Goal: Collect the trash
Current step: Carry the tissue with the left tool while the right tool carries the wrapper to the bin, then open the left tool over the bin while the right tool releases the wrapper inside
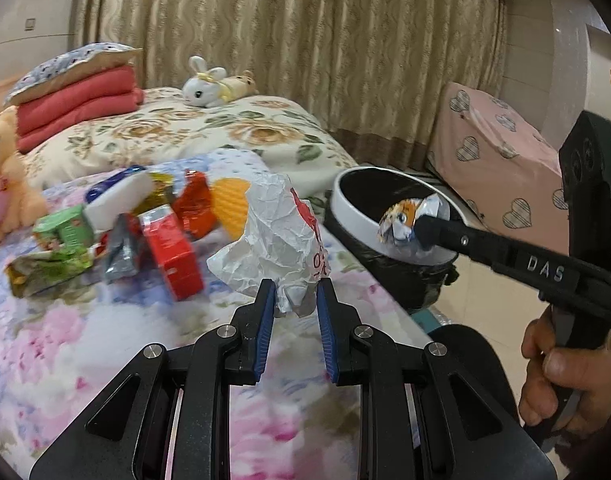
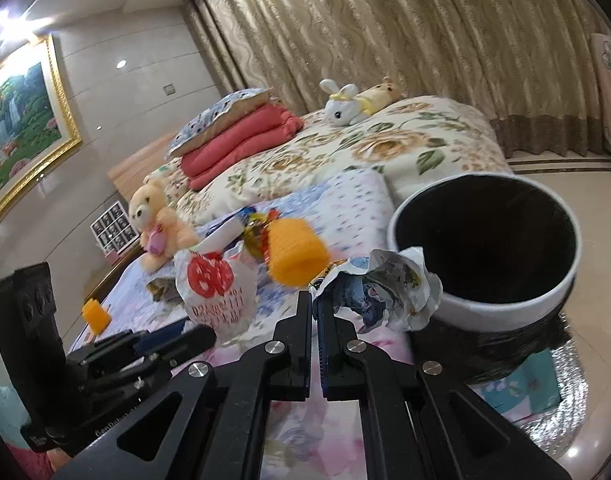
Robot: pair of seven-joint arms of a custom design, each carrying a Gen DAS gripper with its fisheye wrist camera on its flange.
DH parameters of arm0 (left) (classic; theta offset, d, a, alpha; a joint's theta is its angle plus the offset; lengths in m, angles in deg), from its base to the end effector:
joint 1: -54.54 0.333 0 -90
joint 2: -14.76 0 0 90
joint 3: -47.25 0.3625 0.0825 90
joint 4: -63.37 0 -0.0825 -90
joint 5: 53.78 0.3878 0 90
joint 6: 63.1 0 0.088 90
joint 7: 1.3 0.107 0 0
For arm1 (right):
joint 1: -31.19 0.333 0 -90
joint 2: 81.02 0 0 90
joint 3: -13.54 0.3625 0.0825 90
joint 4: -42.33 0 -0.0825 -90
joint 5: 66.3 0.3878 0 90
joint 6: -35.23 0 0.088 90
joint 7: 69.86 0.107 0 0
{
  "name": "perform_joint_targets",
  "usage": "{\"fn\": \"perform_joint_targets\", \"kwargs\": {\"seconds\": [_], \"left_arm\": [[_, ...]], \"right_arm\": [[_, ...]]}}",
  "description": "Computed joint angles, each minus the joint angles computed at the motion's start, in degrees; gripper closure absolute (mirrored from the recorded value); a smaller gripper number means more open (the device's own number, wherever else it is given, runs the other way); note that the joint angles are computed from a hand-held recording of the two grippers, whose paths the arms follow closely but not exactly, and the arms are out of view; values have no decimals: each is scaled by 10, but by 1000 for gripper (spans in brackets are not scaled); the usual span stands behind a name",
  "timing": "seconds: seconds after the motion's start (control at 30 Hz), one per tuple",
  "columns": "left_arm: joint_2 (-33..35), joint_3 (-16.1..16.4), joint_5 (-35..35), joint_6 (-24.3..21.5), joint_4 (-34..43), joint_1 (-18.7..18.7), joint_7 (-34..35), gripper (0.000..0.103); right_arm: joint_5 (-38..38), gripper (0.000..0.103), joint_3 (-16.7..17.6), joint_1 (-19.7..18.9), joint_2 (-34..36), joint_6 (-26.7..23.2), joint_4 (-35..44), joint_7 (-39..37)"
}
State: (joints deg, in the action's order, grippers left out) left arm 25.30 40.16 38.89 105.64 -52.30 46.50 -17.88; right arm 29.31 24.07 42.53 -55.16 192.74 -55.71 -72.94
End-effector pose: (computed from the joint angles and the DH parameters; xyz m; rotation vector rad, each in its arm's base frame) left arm 0.5687 -0.2177 0.4394 -1.7431 1.5890 -0.9355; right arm 0.6775 0.2090 0.3995 -1.7512 1.0502 -0.2273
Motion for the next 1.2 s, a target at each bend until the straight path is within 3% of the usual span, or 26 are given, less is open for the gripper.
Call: {"fn": "perform_joint_targets", "kwargs": {"seconds": [0.23, 0.5, 0.97, 1.2], "left_arm": [[46, 4, -72, 22, 53, -12, 87, 83], [105, 14, -229, 44, 119, -27, 254, 83], [186, -28, -472, 19, 213, -20, 520, 83], [207, -20, -545, 5, 242, -36, 591, 83]], "right_arm": [[-16, 101, -6, -12, 16, 11, 34, 26], [-121, 101, 3, -34, 64, 22, 92, 135], [-285, 101, 38, -83, 125, -1, 161, 300], [-328, 101, 48, -95, 141, -5, 177, 344]]}}
